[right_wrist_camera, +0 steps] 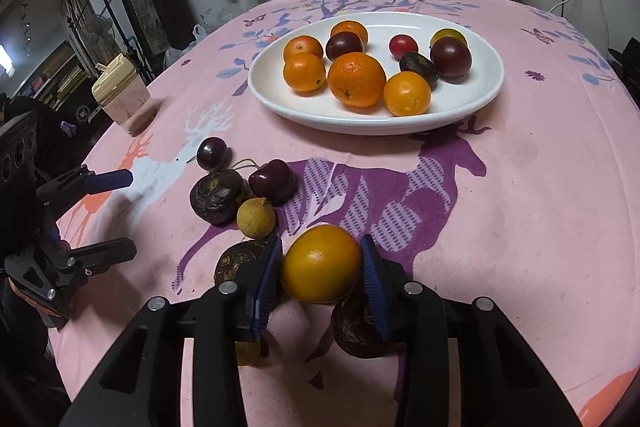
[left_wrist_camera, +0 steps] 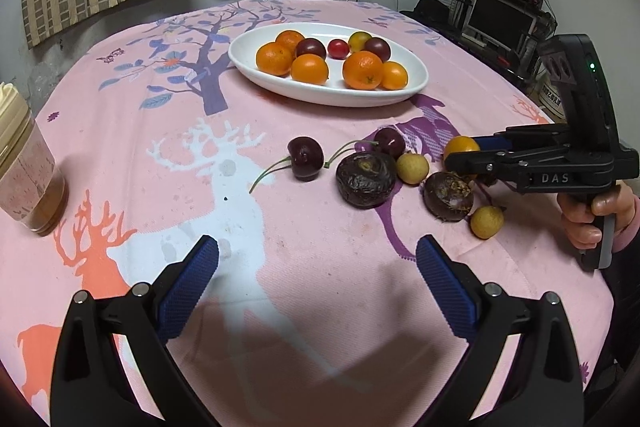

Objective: Organize fruits
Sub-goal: 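Grasp a yellow-orange citrus with the right tool while the left tool grasps a dark round fruit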

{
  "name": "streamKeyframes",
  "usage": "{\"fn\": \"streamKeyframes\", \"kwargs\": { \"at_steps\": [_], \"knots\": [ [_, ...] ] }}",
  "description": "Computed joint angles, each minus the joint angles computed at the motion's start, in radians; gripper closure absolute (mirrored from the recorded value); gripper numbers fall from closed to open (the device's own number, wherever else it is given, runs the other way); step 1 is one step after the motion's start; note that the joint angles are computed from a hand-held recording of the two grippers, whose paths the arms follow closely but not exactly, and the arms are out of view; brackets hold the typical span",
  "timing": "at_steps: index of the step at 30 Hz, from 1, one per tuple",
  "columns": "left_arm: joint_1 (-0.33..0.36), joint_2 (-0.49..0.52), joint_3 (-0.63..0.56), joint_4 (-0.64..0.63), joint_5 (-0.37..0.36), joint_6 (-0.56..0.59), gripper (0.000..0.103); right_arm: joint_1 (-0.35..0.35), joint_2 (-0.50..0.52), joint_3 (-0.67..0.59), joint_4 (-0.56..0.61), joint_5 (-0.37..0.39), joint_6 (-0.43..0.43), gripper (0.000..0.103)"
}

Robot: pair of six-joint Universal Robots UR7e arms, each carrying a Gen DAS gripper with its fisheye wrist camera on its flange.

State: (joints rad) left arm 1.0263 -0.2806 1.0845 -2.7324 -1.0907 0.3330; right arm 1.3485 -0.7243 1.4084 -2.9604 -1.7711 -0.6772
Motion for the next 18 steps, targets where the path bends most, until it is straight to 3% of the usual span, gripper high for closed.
{"fn": "streamKeyframes", "kwargs": {
  "at_steps": [2,5,8,9,12,15,18],
  "knots": [
    [-0.001,0.001,-0.001,0.001,0.002,0.003,0.006,-0.001,-0.004,0.005,-0.008,0.012,0.01,0.063],
    [-0.001,0.0,0.006,-0.01,-0.017,0.025,0.006,-0.018,-0.036,0.028,-0.017,0.111,0.055,0.063],
    [0.0,0.001,0.007,-0.014,-0.056,0.05,0.008,-0.019,-0.043,0.04,-0.065,0.127,0.074,0.063],
    [0.0,0.005,0.0,-0.01,-0.063,0.052,0.019,-0.019,-0.043,0.038,-0.066,0.127,0.081,0.063],
    [0.006,0.033,-0.069,0.085,-0.097,0.016,0.038,-0.021,-0.043,0.032,-0.057,0.128,0.104,0.063],
    [0.006,0.073,-0.143,0.152,-0.09,-0.027,0.045,-0.022,-0.045,0.031,-0.057,0.133,0.113,0.063],
    [0.0,0.106,-0.184,0.163,-0.065,-0.028,0.046,-0.023,-0.05,0.039,-0.058,0.146,0.114,0.063]
  ]
}}
